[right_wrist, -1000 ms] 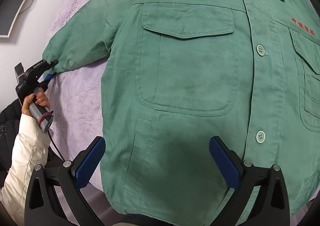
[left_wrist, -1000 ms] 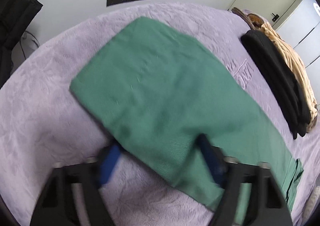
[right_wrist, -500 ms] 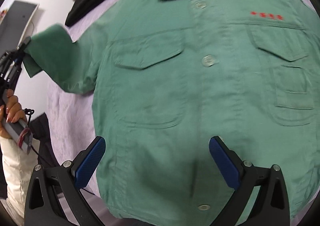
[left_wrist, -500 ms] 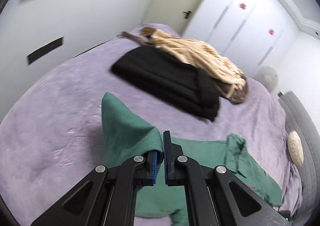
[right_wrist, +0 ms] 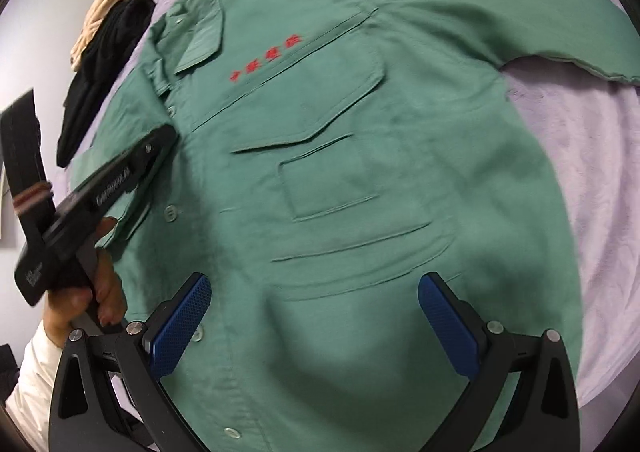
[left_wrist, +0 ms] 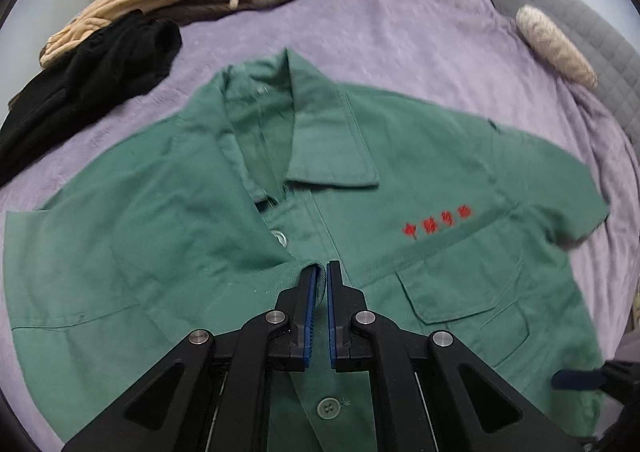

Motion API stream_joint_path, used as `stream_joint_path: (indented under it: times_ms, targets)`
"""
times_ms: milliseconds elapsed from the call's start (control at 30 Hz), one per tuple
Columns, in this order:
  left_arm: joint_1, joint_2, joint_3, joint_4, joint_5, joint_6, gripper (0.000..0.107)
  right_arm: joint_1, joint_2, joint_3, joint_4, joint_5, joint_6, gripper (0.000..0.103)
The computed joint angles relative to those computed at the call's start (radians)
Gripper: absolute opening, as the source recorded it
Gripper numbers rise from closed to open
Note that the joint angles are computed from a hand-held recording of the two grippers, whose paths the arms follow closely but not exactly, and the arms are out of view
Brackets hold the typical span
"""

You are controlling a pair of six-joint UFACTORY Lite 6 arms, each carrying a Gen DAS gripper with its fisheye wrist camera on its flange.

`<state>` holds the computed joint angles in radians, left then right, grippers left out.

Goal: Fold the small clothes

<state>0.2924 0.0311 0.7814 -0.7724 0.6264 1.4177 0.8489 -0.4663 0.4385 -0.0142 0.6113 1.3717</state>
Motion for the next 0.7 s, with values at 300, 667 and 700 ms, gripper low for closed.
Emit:
stream_joint_path:
  times_ms: [300, 667, 700]
  targets:
    - [0.238, -0.229, -0.087, -0.002, 0.137, 0.218, 0.1, -0.076, 0.422, 0.41, -0.21, -0.017, -0.183, 0.103]
    - [0.63, 0.158, 0.236, 0.092, -0.105, 0.092, 0.1, 0.119, 1.428, 1.499, -0.515, 0.294, -0.394, 0.103]
    - [0.635, 0.197, 0.236, 0.078, -0.167, 0.112, 0.1, 0.116, 1.479, 1.548, -0.533, 0.324, -0.386, 0.102]
